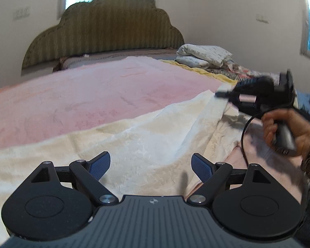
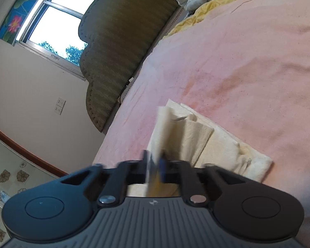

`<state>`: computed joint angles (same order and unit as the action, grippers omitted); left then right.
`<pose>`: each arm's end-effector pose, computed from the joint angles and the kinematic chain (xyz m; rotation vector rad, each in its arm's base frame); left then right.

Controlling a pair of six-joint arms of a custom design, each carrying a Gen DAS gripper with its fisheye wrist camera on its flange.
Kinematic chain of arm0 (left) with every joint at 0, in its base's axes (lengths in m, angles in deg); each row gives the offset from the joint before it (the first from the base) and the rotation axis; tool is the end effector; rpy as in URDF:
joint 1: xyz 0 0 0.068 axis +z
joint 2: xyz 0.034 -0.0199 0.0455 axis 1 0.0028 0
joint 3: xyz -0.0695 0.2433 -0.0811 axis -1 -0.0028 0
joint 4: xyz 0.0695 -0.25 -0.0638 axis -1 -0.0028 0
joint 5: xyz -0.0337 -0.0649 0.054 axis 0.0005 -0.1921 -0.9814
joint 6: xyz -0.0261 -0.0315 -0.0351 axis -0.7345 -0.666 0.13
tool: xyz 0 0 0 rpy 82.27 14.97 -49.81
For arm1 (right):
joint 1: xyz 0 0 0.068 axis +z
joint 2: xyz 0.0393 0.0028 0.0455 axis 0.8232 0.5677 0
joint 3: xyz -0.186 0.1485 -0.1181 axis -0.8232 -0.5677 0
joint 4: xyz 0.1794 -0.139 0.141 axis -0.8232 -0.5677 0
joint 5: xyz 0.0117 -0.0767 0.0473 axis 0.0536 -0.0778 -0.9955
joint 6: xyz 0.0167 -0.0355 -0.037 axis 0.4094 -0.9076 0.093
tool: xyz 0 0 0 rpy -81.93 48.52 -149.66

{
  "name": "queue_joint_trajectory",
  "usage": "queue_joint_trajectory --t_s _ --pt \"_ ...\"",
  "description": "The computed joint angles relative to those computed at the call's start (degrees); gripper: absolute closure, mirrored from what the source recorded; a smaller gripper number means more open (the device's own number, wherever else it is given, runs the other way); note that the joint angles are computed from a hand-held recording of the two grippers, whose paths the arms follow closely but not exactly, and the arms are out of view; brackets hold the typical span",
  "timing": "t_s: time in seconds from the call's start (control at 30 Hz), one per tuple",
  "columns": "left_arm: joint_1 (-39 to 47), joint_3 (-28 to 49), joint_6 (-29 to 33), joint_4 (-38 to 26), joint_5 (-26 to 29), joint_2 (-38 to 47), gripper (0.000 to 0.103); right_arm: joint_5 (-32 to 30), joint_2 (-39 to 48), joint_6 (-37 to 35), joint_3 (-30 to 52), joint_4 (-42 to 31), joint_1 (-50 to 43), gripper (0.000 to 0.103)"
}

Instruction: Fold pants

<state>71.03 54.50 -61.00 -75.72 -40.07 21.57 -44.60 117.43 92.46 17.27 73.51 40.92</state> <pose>0.0945 -0.0369 0.1527 0.5266 2.0651 -0.2717 0.2153 -0.0349 0.0949 0.7000 1.8767 0.9883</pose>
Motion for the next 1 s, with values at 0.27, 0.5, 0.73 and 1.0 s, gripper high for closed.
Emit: queue_joint_trajectory --t_s 0.27,0.5,0.73,1.0 --pt "-27.46 -3.13 0.89 9.43 -24.92 5.46 0.021 -8.59 -19.48 10.49 -4.00 5.57 -3.06 0.098" --pt "-22.19 -3.96 -0.60 23.49 -23.07 19.12 0.064 -11.01 -25.53 12.87 -2.59 3.28 -2.43 0.098" --pt "-4.40 0.77 -2.28 22.27 -4.20 22.09 0.082 -10.03 -9.29 12.21 6.19 1.75 -0.61 0.098" --pt "5.63 4.88 -1.55 16.46 11.35 17.18 0.084 -10.88 -13.73 12.86 0.59 21.27 -3.88 0.098"
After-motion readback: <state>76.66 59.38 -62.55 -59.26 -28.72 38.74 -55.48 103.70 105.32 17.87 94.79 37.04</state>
